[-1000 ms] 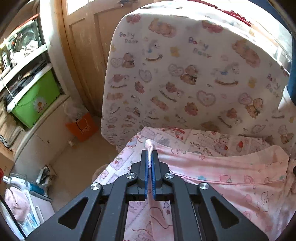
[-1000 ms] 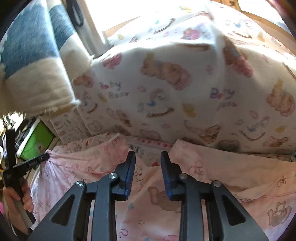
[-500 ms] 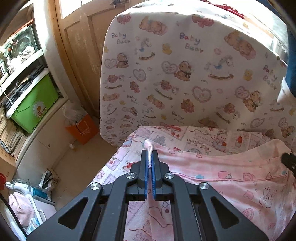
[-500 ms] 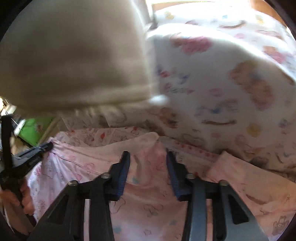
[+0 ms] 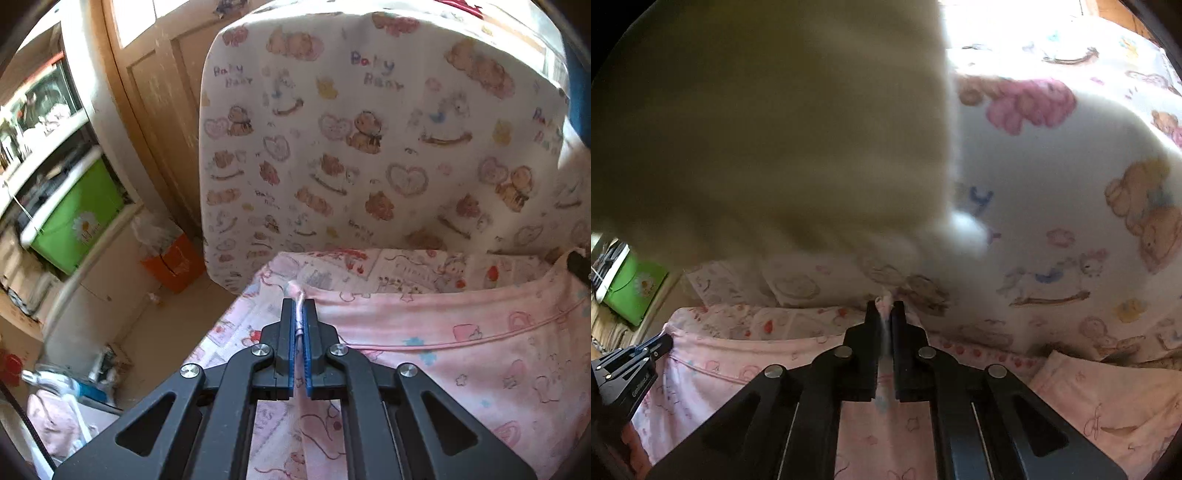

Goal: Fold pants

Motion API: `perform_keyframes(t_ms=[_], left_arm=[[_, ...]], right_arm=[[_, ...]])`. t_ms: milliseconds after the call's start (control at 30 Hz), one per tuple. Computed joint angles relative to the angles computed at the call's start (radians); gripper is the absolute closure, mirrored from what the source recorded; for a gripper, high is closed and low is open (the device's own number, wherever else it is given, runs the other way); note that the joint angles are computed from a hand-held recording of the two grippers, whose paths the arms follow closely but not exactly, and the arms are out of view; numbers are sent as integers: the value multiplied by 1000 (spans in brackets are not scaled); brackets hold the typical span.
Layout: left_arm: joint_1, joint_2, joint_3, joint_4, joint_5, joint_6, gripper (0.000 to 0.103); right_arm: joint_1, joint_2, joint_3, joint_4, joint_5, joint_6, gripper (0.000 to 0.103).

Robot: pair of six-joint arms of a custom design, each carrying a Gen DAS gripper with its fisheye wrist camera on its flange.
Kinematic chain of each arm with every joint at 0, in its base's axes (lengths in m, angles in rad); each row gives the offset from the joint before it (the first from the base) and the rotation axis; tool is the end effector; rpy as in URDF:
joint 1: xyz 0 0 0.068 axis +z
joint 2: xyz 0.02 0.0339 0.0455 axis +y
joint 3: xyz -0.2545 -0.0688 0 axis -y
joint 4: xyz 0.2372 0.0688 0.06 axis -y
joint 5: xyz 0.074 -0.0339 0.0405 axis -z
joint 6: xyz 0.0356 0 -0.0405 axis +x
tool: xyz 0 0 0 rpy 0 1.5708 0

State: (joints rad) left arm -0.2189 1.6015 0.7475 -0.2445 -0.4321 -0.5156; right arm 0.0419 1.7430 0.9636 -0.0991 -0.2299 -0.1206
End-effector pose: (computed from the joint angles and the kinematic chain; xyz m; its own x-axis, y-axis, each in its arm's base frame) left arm 0.2739 -0.0457 0.1338 -0.7618 -0.2892 -0.5797 -0.4188 0.9025 0.1001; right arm 0.3432 0.0225 0.1566 -0.7411 -0.1483 -0.6548 -0.2773 0.9558 0.0974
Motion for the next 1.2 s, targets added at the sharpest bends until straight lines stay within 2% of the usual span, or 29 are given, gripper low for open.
perform_keyframes(t_ms=[33, 100, 133, 200, 267, 333, 500, 567, 733, 800, 833, 867, 900, 1000, 1067, 1200], left_arm=[[-7, -3, 3, -12, -3, 0, 99], [-15, -20, -4, -10, -7, -4, 98], [-19, -24, -5, -10, -15, -4, 98], [-18, -22, -3, -10, -15, -4, 98], [-5, -18, -2, -11, 4, -7, 98], [11, -22, -12, -4, 10, -18, 99], [45, -54, -32, -6, 11, -31, 99], [45, -41, -24, -11, 12, -26, 99], [25, -14, -10, -19, -18, -22, 99], [24, -14, -11, -19, -19, -21, 99], [23, -15, -11, -20, -19, -23, 99], [24, -17, -12, -21, -18, -21, 99], [25, -18, -12, -21, -18, -20, 99], [26, -14, -9, -23, -16, -13, 99], [26, -8, -4, -26, -14, -15, 99], [13, 0, 1, -29, -38, -11, 99]], right_arm=[[-8, -6, -4, -8, -13, -10, 87], [-22, -40, -30, 0, -17, -21, 55], [-34, -74, -58, 21, -16, -31, 48], [-61, -130, -95, 36, -30, -64, 45], [-95, -152, -85, -9, -84, -104, 45], [-120, -151, -63, -63, -117, -139, 48], [-184, -115, -29, -122, -154, -218, 69], [-166, -86, -10, -140, -153, -228, 71], [-90, -32, 15, -129, -36, -236, 71], [-58, -23, 19, -143, 26, -210, 76], [-59, -23, 12, -126, 10, -204, 82], [-49, -20, 10, -120, 6, -198, 97], [-39, -20, 5, -113, 9, -187, 100], [-37, -73, -45, -44, 55, -152, 101], [-60, -70, -24, -36, 49, -129, 101], [-63, -24, 32, -81, 66, -134, 101]])
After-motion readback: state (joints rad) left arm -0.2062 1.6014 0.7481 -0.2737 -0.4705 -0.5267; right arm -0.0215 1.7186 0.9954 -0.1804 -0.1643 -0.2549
